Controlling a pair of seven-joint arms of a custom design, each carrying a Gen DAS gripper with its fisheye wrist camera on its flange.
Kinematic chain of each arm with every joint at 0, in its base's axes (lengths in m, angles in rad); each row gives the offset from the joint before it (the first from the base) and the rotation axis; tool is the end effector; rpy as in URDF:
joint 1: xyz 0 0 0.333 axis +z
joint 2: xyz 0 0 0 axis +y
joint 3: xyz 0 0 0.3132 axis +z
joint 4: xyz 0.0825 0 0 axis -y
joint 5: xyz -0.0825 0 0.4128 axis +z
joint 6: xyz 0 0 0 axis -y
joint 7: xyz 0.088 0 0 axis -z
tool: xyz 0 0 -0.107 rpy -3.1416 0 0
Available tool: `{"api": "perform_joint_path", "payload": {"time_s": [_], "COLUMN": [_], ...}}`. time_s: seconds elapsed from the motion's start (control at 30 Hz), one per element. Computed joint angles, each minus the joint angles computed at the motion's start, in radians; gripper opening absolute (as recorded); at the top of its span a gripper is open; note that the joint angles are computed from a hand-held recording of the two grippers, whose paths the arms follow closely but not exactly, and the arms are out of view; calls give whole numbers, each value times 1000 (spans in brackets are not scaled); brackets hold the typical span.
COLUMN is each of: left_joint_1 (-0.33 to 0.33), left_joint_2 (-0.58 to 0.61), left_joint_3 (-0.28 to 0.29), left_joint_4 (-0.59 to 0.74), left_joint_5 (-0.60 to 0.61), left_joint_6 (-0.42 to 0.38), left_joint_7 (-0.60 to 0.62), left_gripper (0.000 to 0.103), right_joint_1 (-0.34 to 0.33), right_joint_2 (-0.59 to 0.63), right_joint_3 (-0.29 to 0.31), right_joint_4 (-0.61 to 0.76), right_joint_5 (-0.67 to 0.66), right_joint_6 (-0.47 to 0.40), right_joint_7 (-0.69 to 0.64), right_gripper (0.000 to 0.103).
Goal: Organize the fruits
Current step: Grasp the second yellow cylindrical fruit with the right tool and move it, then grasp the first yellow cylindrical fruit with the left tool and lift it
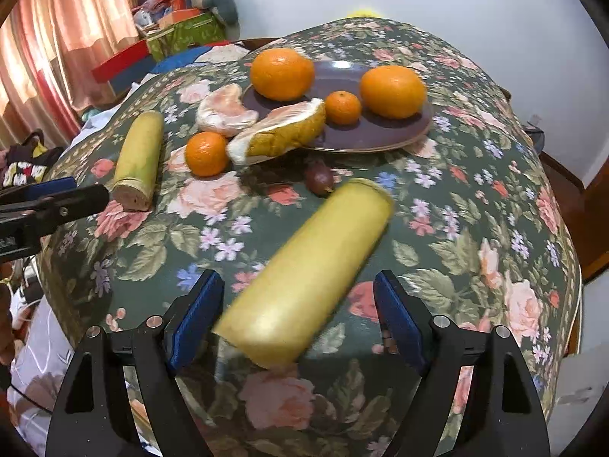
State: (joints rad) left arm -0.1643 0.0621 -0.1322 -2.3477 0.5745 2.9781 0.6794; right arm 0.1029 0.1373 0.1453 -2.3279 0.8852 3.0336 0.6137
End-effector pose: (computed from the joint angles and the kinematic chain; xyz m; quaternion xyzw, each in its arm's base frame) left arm 0.5270 -0.2002 0.3388 -0.6944 0.6563 -0.2426 0.1682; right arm 0.5547 0.0798 0.3011 -0.7784 0.5493 -0.1553 0.2611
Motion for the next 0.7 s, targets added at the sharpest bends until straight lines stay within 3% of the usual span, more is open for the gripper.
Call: {"api": "perform_joint_path", "payload": {"time_s": [0.17,0.3,0.5,0.7], "left_joint_1": [-24,-49,-115,-98], "left_joint_2": [54,112,160,136], "left_joint_3": [-3,7,78,85], "left_joint_4": [70,130,178,135], "left_joint_5": [7,-34,34,78], "left_joint_6": [-13,-39,-60,-26], "left_joint_7": [17,35,-60,-80], "left_gripper": [83,83,83,71], "right_joint_1": [-15,-10,-11,-15], "right_joint_2": [-14,-20,-27,-33], "right_joint_3": [3,-17,-43,-66], "right_joint_4": [-1,-2,-1,0], "right_joint_5": [89,123,171,200], "right_joint_6": [-17,-28,-47,-73], "right_joint_7": [-83,-113,-144,-158], "right_gripper": [77,69,63,58]}}
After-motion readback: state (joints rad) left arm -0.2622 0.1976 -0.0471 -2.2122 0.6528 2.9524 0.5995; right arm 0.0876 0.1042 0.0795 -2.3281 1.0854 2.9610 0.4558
